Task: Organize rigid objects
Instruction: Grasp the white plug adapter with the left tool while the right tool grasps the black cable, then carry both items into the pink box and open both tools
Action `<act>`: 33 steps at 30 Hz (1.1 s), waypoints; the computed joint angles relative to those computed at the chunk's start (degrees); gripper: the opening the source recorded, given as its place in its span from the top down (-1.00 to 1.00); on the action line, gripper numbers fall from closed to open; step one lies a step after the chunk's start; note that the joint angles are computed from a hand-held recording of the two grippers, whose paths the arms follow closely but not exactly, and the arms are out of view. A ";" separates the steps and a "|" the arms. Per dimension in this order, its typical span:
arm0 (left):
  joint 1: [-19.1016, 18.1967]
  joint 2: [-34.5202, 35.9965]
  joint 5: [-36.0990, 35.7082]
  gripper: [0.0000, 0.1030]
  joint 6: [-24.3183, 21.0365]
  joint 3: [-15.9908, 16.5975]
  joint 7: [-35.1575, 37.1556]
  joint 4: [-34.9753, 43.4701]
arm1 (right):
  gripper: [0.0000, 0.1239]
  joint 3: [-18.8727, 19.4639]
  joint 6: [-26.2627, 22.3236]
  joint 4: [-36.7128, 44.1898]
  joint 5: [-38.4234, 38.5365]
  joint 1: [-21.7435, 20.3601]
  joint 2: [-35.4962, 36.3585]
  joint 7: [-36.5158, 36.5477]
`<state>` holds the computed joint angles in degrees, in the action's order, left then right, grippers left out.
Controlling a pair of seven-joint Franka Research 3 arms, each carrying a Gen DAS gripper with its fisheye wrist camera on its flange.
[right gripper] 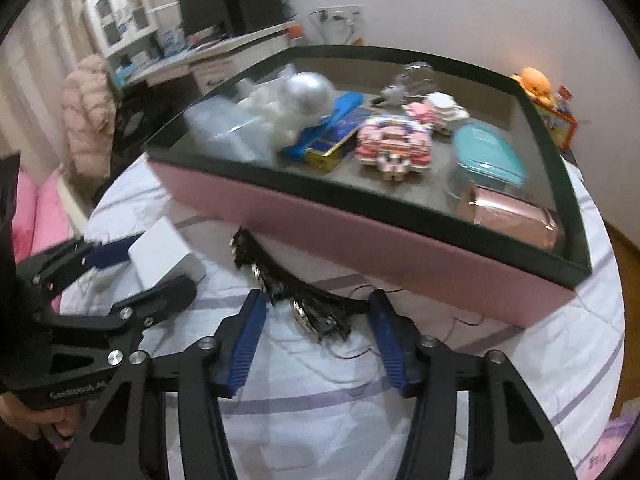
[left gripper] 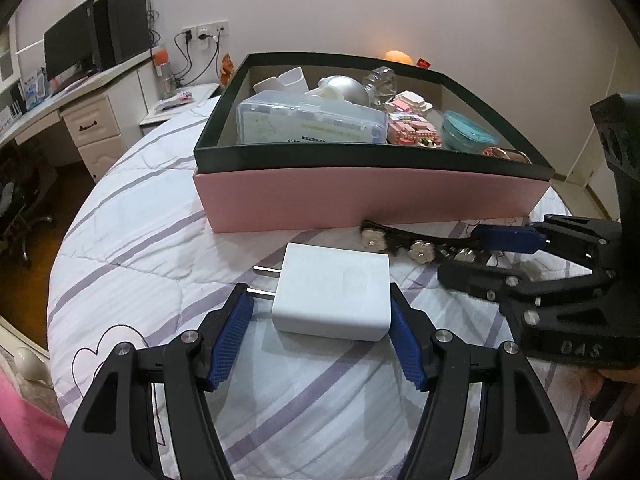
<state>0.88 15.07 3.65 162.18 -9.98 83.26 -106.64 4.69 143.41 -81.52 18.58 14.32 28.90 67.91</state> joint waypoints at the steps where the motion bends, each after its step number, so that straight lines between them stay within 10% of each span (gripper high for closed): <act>1: 0.03 -0.08 -0.04 -0.30 0.16 0.01 -0.08 -0.15 | 0.13 0.20 0.24 -0.20 0.22 -0.10 -0.12 -0.41; 10: -0.24 -0.41 0.76 -0.30 0.60 0.23 -0.88 -0.67 | 0.06 0.88 -1.14 2.40 -1.41 -0.43 1.77 -6.48; 14: 0.02 -0.57 0.27 -0.30 0.76 0.06 -0.80 -0.90 | 0.35 3.17 -6.01 2.03 2.78 -1.94 0.56 -14.04; 33: 0.95 -2.91 -1.89 -0.30 3.90 -0.89 1.26 -4.33 | 0.42 1.67 4.31 -4.42 2.33 0.75 -1.86 -12.20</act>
<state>1.83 12.16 1.75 166.08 -10.87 84.52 -110.98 6.36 147.72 -85.94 20.91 15.07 27.05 55.71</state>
